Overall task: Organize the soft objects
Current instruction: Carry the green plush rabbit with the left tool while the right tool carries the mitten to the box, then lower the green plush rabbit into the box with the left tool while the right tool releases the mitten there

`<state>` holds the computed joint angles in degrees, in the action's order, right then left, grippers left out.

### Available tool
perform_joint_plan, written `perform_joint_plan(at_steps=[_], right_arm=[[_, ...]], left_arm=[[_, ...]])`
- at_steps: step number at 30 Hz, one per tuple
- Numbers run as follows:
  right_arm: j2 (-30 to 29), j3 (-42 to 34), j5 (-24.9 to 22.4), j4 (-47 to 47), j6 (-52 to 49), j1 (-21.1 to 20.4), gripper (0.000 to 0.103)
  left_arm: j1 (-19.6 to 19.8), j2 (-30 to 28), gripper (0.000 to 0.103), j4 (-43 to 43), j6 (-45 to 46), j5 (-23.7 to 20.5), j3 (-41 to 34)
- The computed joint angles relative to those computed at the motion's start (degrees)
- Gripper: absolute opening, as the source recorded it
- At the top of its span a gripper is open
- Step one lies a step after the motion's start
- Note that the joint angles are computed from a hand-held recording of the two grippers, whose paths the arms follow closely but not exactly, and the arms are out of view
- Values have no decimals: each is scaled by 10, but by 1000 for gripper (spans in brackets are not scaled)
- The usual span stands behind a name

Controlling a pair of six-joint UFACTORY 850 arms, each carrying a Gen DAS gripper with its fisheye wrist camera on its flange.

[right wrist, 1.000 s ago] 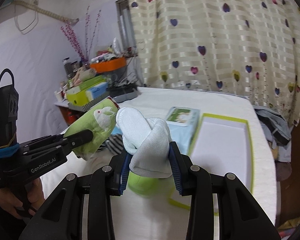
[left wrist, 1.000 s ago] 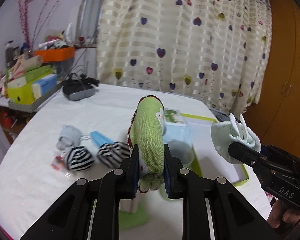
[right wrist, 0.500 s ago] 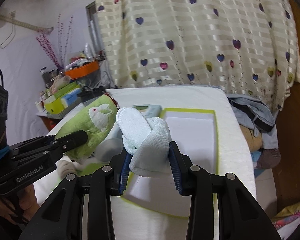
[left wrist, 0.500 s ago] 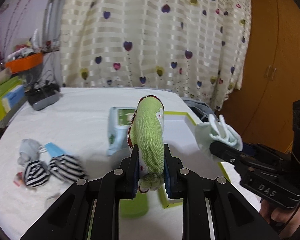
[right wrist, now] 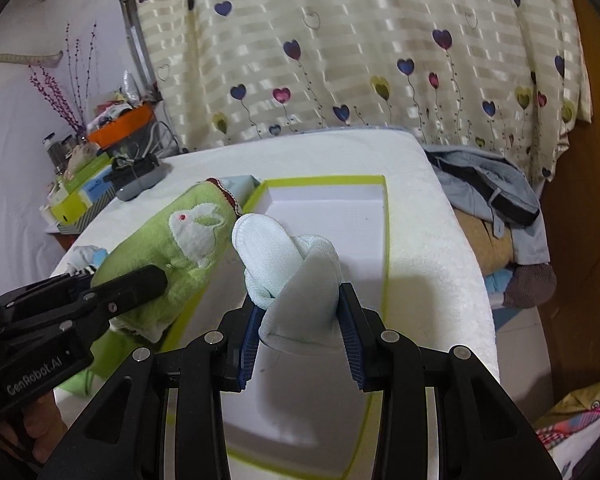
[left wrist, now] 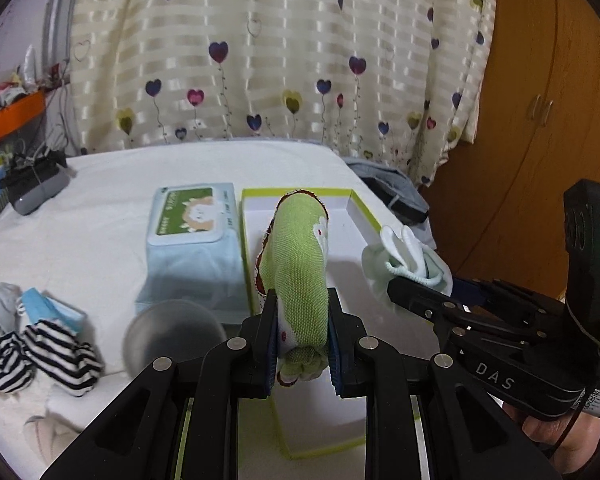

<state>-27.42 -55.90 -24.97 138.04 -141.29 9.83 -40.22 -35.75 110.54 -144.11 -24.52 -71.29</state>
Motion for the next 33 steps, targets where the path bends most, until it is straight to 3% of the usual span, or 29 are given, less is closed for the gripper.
perform_joint_plan(at_steps=[9,13,15,33], right_arm=[[-32,-37,30,-38,37,1,38],[-34,-38,32,-33,28,2,53],[-30,-31,29,-13,7,2,53],[80,78,1,98,-98,16,55]], left_arm=[[8,-40,20,-59,64,25,-47],[10,-44,23,-44,53,38,-51],[11,-42,26,-31,39,42,-48],[-26,39,28,64,-74,-7,50]])
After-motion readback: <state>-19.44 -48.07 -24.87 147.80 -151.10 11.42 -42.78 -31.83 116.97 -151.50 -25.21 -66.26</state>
